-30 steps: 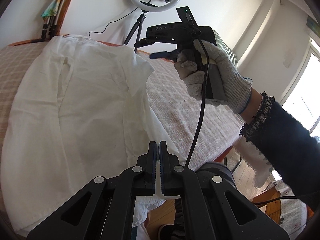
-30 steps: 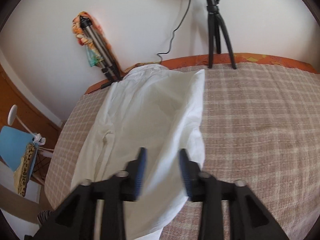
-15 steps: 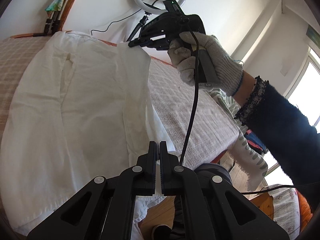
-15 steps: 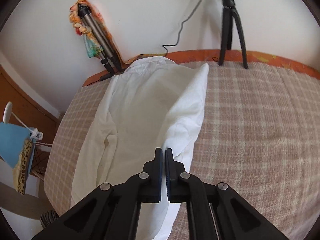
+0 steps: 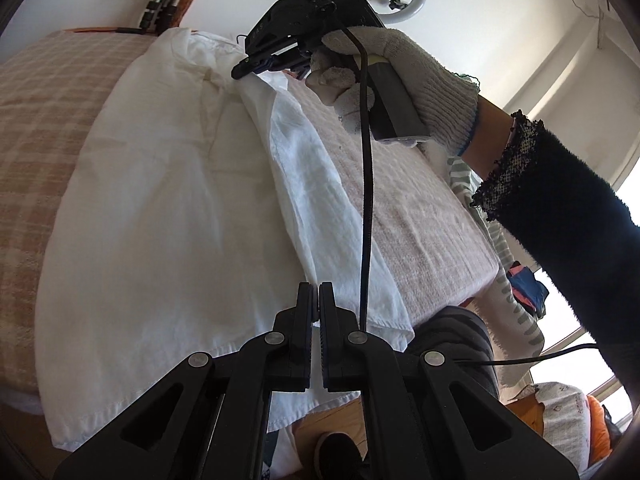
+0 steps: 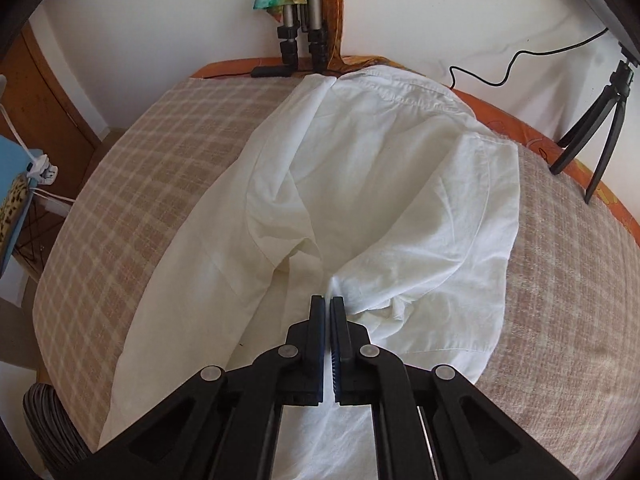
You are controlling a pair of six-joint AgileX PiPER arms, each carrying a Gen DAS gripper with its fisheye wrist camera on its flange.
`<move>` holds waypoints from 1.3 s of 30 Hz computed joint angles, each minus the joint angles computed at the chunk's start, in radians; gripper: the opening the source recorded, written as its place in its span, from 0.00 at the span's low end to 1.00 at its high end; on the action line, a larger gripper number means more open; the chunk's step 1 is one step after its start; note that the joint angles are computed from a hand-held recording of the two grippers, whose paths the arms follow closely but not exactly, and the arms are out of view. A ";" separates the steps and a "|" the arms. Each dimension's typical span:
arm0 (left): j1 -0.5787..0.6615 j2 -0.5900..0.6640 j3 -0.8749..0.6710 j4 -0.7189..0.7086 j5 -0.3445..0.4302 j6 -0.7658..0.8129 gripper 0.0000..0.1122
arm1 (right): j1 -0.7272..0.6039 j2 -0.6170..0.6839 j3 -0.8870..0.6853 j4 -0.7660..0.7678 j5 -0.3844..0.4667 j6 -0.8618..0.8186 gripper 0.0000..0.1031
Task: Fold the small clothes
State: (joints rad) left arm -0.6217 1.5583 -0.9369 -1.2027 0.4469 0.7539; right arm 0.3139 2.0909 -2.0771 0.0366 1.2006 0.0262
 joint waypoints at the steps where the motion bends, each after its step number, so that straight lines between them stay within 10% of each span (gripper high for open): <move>1: 0.001 0.002 0.001 0.004 -0.002 -0.003 0.02 | -0.004 0.007 0.003 0.011 -0.008 -0.002 0.00; 7: 0.012 -0.004 -0.020 0.065 0.026 -0.038 0.02 | -0.080 -0.113 0.179 0.171 -0.139 -0.070 0.32; 25: 0.090 -0.148 -0.027 0.416 0.104 -0.232 0.09 | -0.463 -0.835 1.126 0.546 -0.215 -0.491 0.29; 39: 0.210 -0.130 -0.036 0.565 0.171 -0.329 0.33 | -0.302 -0.992 1.363 0.372 -0.315 -0.399 0.19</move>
